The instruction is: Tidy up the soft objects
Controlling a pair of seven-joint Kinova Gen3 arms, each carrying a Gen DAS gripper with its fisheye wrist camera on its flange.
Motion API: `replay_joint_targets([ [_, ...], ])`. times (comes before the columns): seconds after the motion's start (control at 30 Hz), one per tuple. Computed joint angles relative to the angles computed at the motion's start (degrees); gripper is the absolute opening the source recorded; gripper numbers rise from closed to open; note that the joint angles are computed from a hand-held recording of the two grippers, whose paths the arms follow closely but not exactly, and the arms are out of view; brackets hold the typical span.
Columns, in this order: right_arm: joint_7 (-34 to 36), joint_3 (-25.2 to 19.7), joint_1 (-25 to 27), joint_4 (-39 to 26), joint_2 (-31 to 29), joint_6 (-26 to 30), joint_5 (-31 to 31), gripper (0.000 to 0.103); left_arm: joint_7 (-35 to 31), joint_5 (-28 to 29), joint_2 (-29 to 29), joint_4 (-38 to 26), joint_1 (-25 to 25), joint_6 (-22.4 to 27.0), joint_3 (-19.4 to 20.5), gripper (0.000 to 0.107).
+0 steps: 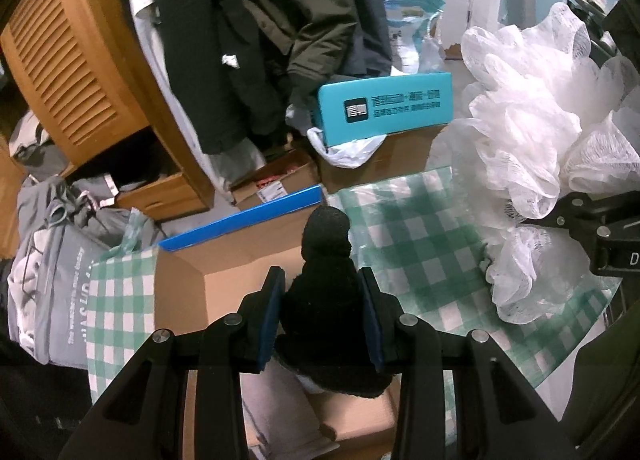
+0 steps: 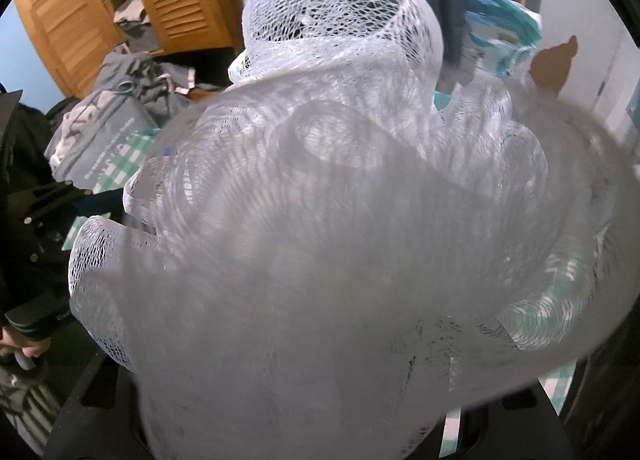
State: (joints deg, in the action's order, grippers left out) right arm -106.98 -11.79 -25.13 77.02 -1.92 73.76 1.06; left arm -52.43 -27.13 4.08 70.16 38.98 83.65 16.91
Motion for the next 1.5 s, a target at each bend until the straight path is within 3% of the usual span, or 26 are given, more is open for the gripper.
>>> replay_joint_targets([
  [0.67,5.0,0.5,-1.8,-5.8,4.5,3.3,-3.6,0.055,-0.8,5.9,-7.1,10.4,-12.0,-3.7,-1.4,0.037],
  [0.8,3.7,-0.1,-3.9,-10.0,8.3,4.9,-2.2,0.055,-1.1,7.0,-7.8,12.1,-14.0,-4.3,-1.5,0.037],
  [1.1,4.7,0.6,-6.5,-12.2,11.8,7.4,-1.5,0.055,-1.7,9.0,-9.5,15.3,-17.3,-5.4,-1.9,0.037],
  [1.23,5.5,0.8,-6.9,-13.2,13.1,8.9,-2.2,0.062,-1.4,10.2,-9.8,16.1,-18.5,-5.3,-2.0,0.039],
  [1.3,5.9,1.0,-7.0,-13.2,13.0,9.2,-2.2,0.069,-1.3,11.2,-10.2,16.6,-19.1,-5.6,-2.4,0.043],
  [1.4,5.3,1.1,-8.3,-13.6,13.0,9.6,-0.1,0.079,-0.7,10.7,-10.7,16.6,-19.7,-5.5,-1.9,0.062],
  [1.5,5.8,1.2,-7.8,-12.9,12.3,9.8,0.1,0.081,0.1,9.3,-10.8,16.1,-19.8,-5.1,-1.0,0.072],
])
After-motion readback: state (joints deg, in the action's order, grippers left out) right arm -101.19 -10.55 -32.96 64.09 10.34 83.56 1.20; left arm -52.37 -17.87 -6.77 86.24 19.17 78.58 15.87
